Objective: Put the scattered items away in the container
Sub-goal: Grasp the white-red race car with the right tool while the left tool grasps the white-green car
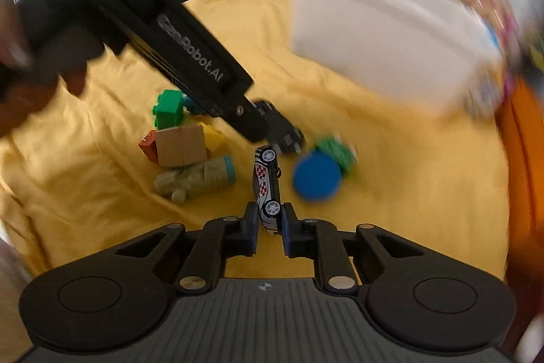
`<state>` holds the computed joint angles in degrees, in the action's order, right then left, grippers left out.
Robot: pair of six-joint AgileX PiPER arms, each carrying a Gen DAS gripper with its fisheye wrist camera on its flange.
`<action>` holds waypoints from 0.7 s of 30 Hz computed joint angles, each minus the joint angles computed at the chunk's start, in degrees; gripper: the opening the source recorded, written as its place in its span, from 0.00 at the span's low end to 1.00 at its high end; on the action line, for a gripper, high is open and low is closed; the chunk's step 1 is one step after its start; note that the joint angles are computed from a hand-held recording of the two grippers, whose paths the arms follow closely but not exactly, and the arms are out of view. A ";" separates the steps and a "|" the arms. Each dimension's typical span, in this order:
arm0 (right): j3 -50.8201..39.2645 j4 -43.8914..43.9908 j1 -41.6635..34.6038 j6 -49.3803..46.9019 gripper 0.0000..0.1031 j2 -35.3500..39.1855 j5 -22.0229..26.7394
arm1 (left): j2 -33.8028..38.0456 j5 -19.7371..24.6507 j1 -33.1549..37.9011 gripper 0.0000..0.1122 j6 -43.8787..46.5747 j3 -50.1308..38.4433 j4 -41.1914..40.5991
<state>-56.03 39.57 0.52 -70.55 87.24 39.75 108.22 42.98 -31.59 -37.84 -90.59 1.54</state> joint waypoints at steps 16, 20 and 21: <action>3.36 2.64 -9.36 4.26 0.16 -2.27 3.37 | 5.81 3.84 -4.12 0.13 1.90 -8.39 11.08; 1.32 4.18 -11.24 5.38 0.16 0.22 6.62 | -0.43 5.07 -9.19 0.13 5.97 -1.53 15.26; 0.74 4.29 -11.55 5.91 0.16 0.86 7.33 | -1.31 5.36 -10.35 0.13 6.01 -0.41 16.36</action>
